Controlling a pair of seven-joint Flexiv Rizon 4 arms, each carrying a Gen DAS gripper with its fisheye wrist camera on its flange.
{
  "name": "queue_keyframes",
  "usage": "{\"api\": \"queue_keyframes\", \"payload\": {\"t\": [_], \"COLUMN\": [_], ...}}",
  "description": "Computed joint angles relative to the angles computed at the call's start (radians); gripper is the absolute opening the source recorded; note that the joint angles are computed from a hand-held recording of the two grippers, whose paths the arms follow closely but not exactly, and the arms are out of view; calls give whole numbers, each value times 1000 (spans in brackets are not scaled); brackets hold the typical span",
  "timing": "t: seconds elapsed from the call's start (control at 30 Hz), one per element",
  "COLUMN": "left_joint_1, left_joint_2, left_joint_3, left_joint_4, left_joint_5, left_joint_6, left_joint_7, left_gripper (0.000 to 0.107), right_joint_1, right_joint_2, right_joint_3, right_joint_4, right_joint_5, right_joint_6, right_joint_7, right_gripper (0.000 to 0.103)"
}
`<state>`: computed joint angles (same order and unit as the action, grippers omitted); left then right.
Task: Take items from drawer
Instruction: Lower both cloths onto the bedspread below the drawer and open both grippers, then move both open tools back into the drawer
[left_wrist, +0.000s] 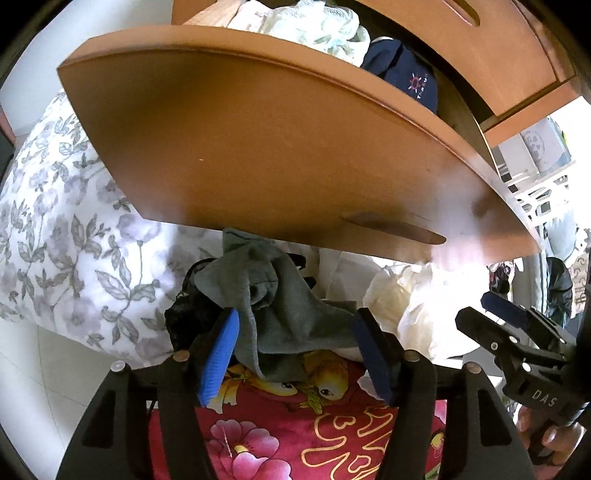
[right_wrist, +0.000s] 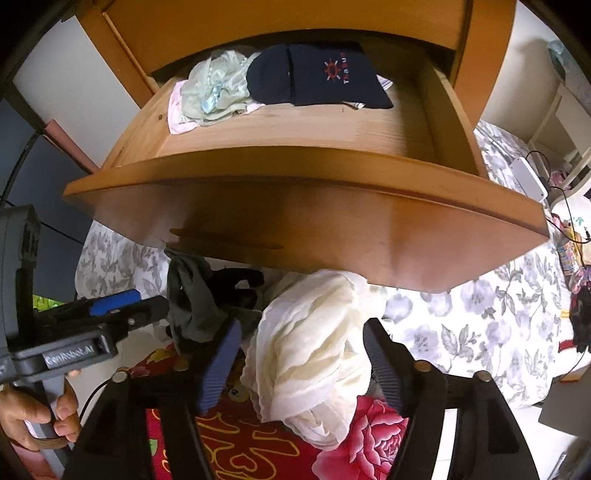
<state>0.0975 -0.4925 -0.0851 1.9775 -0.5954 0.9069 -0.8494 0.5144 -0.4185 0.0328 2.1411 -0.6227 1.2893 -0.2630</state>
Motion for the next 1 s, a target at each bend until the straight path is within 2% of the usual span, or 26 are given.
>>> {"api": "queue_keyframes", "payload": {"t": [0.17,0.23,0.37,0.43,0.47,0.5,0.6,0.9,1.0], "left_joint_1": [-5,-6,-2,-1,0,2,1,20,23], "left_joint_2": [2,2,4,6,7,10,17,50,67], "left_joint_3": [5,5,2,0,-5,-11,-19,-57,-66], "left_joint_4": [2,4,10,16,23,31,48,83,97], "left_joint_5": [10,13,10,3,-7,-18,-29,-111,-154], "left_joint_6": [19,29,50,68,84,105,158,206,214], "left_joint_7": [-11,-12,-11,-13,-10,-2,11,75,108], "left_gripper": [72,73,73,82,93,97,97,97,97], "right_joint_1": [36,50,62,65,65,67,61,-21,-48], "right_joint_2": [18,25,34,39,41,44,49,66,68], "right_joint_3": [-69,-105,-163,-194,-205,-223,-258,-205,-168], "right_joint_4": [48,67,91,99,102,103,97,65,61], "right_joint_5": [-85,-142,-284,-377,-422,-480,-650,-902,-912], "right_joint_6": [46,71,113,132,142,154,174,137,117], "right_joint_7": [111,177,301,377,413,458,585,774,773], "right_gripper": [88,103,103,103,103,103,103,103,103]}}
